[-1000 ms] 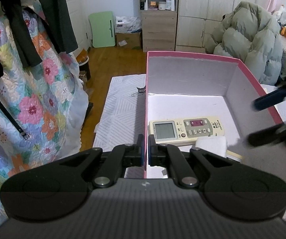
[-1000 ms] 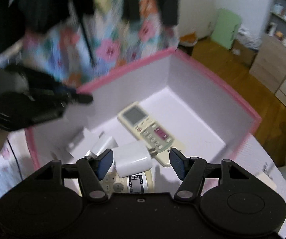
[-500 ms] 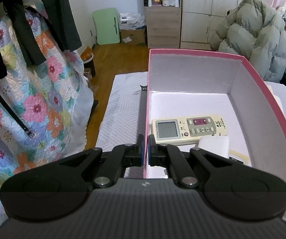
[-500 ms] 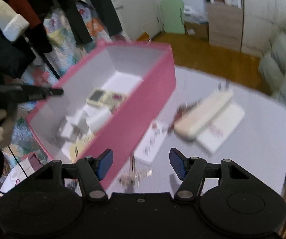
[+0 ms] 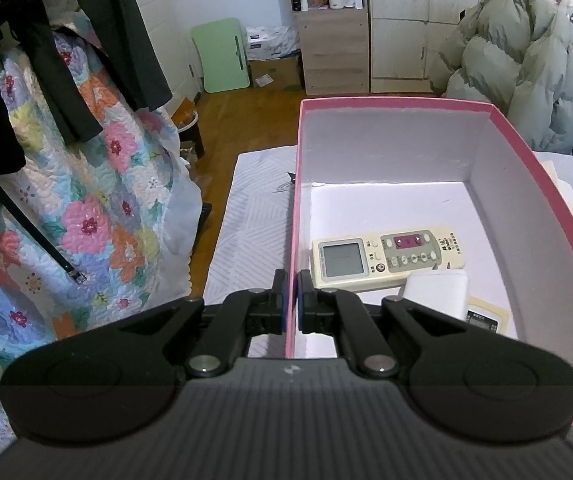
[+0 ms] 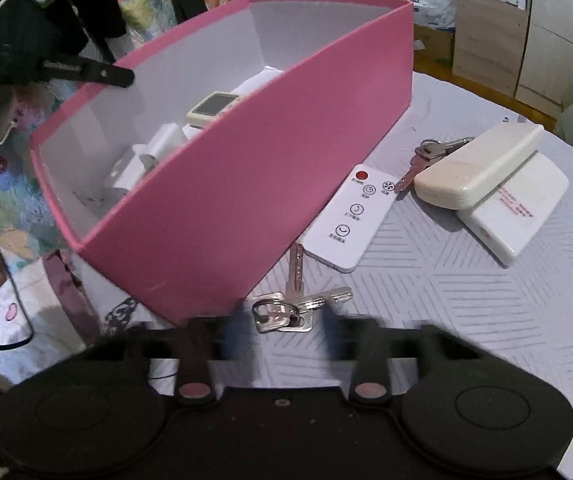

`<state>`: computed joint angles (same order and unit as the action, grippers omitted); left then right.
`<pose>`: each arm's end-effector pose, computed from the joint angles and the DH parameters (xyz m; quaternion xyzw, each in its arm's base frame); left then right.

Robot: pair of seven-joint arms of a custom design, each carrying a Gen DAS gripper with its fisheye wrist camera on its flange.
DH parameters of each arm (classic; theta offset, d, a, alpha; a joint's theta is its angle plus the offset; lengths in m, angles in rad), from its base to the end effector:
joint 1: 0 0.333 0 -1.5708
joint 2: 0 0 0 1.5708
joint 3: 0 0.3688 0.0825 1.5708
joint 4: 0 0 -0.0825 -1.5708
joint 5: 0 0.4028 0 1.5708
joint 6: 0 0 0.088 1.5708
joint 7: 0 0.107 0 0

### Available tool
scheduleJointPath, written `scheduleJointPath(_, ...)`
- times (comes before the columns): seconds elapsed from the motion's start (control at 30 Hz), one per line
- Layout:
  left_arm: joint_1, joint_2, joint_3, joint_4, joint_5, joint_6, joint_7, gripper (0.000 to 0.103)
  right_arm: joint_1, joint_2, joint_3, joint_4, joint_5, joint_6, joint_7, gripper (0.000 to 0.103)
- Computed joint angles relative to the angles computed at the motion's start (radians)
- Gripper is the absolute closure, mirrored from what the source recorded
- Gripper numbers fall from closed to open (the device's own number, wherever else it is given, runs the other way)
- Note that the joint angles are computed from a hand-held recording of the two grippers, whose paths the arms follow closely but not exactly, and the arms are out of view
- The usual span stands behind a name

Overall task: Organize rigid objects
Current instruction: 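Move the right gripper back and grasp the key ring, then lift the keys by the ring into the pink box and release them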

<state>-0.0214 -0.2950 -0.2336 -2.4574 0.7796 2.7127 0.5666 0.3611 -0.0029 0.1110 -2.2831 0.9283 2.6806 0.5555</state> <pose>0.4555 -0.1510 0.4943 -0.6927 0.6229 -0.1910 0.3093 0.5060 0.2303 0.4285 -0.8609 0.3895 -0.0199 0.3267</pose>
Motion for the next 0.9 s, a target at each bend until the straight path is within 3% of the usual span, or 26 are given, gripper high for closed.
scheduleJointPath(0.2,-0.004,-0.003,-0.004,0.002,0.003,-0.012,-0.004,0.099,-0.028,0.0,-0.019,0.028,0.152,-0.021,0.004,0.075)
scheduleJointPath(0.63,0.001,-0.017,-0.007,-0.004,0.028,-0.008,0.003,0.1,-0.043,-0.066,-0.043,0.007,0.196,-0.025,-0.026,0.075)
scheduleJointPath(0.67,0.003,-0.021,-0.011,-0.006,0.037,-0.009,-0.003,0.1,-0.044,-0.071,-0.047,0.006,0.2,-0.027,-0.03,0.079)
scheduleJointPath(0.7,0.009,-0.027,-0.021,-0.009,0.057,-0.014,-0.018,0.1,-0.045,-0.075,-0.05,0.005,0.206,-0.028,-0.036,0.097)
scheduleJointPath(0.9,0.008,-0.036,-0.033,-0.013,0.11,-0.029,-0.077,0.099,-0.043,-0.099,-0.058,0.011,0.242,-0.023,-0.072,0.098)
